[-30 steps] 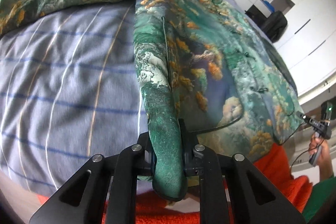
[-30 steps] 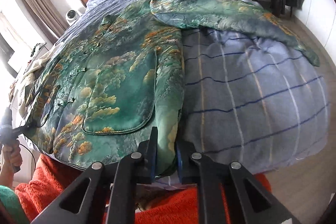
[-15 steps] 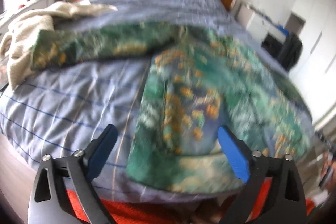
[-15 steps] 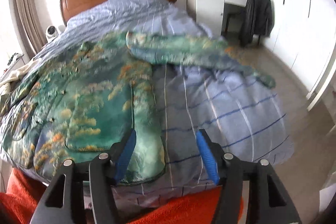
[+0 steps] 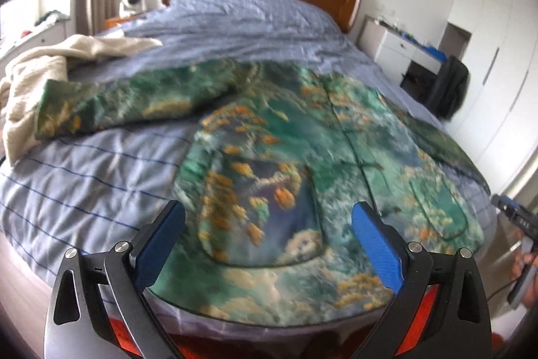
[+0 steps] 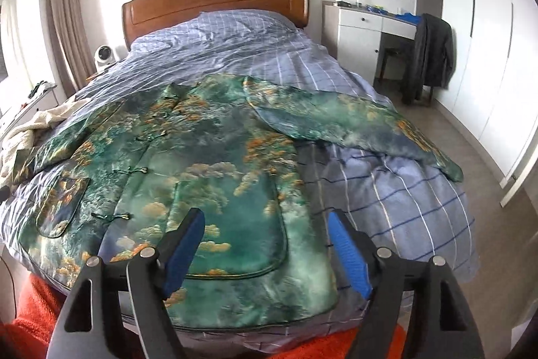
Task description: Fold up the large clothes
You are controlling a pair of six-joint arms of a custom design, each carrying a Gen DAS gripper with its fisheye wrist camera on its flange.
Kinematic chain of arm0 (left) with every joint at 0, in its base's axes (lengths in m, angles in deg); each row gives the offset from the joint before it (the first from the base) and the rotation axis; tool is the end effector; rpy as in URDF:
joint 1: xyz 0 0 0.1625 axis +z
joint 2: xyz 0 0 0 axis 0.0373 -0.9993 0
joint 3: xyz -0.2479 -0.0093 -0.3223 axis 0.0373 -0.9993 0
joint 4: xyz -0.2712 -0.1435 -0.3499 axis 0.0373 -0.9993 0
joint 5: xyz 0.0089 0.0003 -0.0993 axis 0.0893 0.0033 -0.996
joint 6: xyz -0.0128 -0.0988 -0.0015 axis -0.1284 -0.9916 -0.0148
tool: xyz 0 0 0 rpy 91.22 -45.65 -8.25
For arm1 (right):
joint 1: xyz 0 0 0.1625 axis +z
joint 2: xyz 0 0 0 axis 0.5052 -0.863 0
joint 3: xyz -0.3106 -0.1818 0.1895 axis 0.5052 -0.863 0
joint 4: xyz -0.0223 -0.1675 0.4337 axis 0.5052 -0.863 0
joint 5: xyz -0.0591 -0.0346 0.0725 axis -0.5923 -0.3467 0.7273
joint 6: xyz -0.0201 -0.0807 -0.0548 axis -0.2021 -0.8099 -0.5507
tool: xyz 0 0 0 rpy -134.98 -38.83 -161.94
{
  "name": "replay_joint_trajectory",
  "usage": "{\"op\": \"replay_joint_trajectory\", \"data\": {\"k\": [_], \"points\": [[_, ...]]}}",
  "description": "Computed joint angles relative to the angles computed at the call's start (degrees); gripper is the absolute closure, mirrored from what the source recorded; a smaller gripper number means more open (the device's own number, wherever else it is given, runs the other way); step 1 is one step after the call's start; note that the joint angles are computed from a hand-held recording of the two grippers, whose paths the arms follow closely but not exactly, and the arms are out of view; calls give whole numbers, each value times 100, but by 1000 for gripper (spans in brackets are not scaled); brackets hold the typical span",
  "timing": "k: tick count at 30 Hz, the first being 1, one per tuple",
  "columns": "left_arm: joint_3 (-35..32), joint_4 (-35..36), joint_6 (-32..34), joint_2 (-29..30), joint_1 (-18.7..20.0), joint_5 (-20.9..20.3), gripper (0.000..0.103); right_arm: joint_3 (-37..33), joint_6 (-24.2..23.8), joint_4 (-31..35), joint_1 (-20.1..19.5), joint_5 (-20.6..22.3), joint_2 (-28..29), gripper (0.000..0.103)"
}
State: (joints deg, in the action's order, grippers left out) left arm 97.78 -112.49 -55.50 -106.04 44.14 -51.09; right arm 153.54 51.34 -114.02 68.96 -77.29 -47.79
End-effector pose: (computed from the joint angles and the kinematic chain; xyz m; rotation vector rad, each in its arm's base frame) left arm -0.3221 -0.6377 0.1670 0.3625 2.4065 -1.0136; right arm 0.1661 -0.5908 0.3769 0.2696 -2.1570 0.9769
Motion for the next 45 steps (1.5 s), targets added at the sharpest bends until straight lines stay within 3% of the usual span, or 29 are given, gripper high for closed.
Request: {"op": "replay_joint_trajectory", "data": {"k": [6,10,13,15,20,24,27,33,37,40,43,45], "points": [[-217,341,564,220,-192,535,1,17,-55,160,63,132,-2,25],[-407,183,1037,391,-218,446,1,-7,15,378,111,35,43,25],[-678,332,925,554,-189,455,1,-69,-80,359,178,-268,209,25],[-691,-63,1014,616,-195,457,1,-125,-195,254,229,-420,322,25],[-658,110,561,511,-85,162,1,-92,-206,15,304,-260,260,25],[-584,250,465,429,-85,353,1,54,-536,-310,279,-323,230,25],[-519,217,434,374,-107,517,1,80,-526,-314,219,-341,216,25],[-548,244,335,389,-110,774,1,100,-89,-122,70,-33,67,25],[-592,188,384,427,-97,781,1,77,-37,-225,-17,-75,114,25],[-700,297,396,474,-86,804,1,-12,166,-160,-233,245,24,25],[-739,163,504,500,-105,842,1,-264,659,-66,-601,644,-136,25],[-714,-2,549,499,-123,880,1,-455,1141,-133,-1014,1149,-293,25]]}}
